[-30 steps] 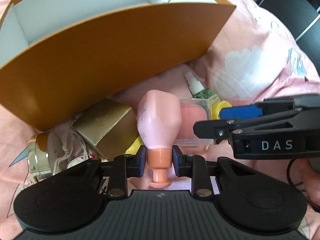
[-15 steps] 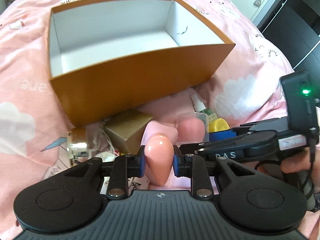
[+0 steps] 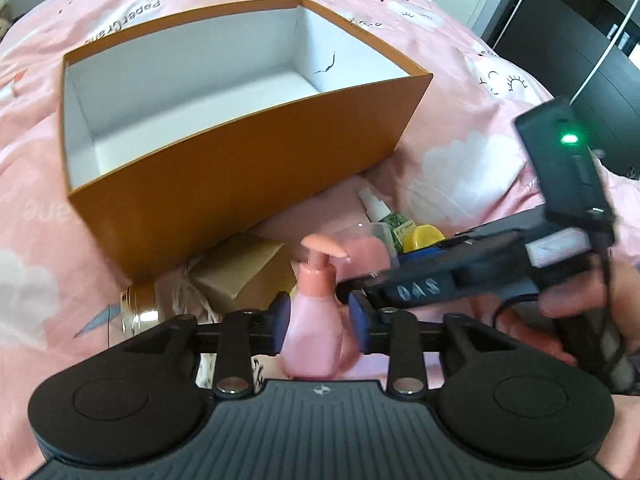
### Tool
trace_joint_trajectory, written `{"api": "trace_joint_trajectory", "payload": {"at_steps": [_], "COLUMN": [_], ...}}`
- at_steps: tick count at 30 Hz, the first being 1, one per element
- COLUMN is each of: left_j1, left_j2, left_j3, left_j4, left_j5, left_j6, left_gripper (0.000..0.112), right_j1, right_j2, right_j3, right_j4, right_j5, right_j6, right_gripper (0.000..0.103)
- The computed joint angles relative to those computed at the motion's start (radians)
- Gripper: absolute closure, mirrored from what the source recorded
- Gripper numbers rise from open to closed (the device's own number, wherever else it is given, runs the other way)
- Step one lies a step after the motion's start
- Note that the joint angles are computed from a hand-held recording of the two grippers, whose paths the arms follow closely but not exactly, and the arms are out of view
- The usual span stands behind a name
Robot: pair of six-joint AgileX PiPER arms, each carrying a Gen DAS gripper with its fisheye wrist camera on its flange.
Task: Organize rigid objects
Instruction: 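Lift the pink bottle with left tool while right tool lifts the cup toward box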
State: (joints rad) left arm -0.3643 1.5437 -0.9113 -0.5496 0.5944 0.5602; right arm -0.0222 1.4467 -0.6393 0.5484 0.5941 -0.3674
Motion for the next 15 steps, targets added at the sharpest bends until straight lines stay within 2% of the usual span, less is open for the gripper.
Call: {"api": "trace_joint_trajectory", "payload": {"at_steps": [2, 4, 8, 11, 15], "left_j1": [0.010, 0.012, -0.008, -0.017, -0.034], "left_j2": [0.022, 0.049, 0.101, 0.139, 0.187], "left_j3": [-0.006, -0.021, -0.054, -0.077, -0.105], "left_j4": [-0.060, -0.079, -0.034, -0.021, -0.002], "left_j5": [-0.005, -0.001, -0.016, -0.014, -0.018], "left_j6": [0.074, 0.090, 0.045, 0.021, -0.011], "left_gripper": [0.069, 0.069, 0.069, 0.069, 0.071], "right_j1": [0.000, 0.023, 0.058, 0.036, 0.018], "right_j2": [-0.032, -0.073, -0.133, -0.165, -0.168], "right_j3": [0.001, -0.013, -0.038, -0.049, -0.046], "right_j4": [-0.030, -0.131, -0.273, -0.276, -0.247], "right_j5": [0.022, 0.066, 0.143, 0.199, 0.231], "right_j6": [-0.004, 0.051, 0.081, 0.035, -0.054], "right_gripper": [0.039, 0.039, 0.039, 0.039, 0.039]}}
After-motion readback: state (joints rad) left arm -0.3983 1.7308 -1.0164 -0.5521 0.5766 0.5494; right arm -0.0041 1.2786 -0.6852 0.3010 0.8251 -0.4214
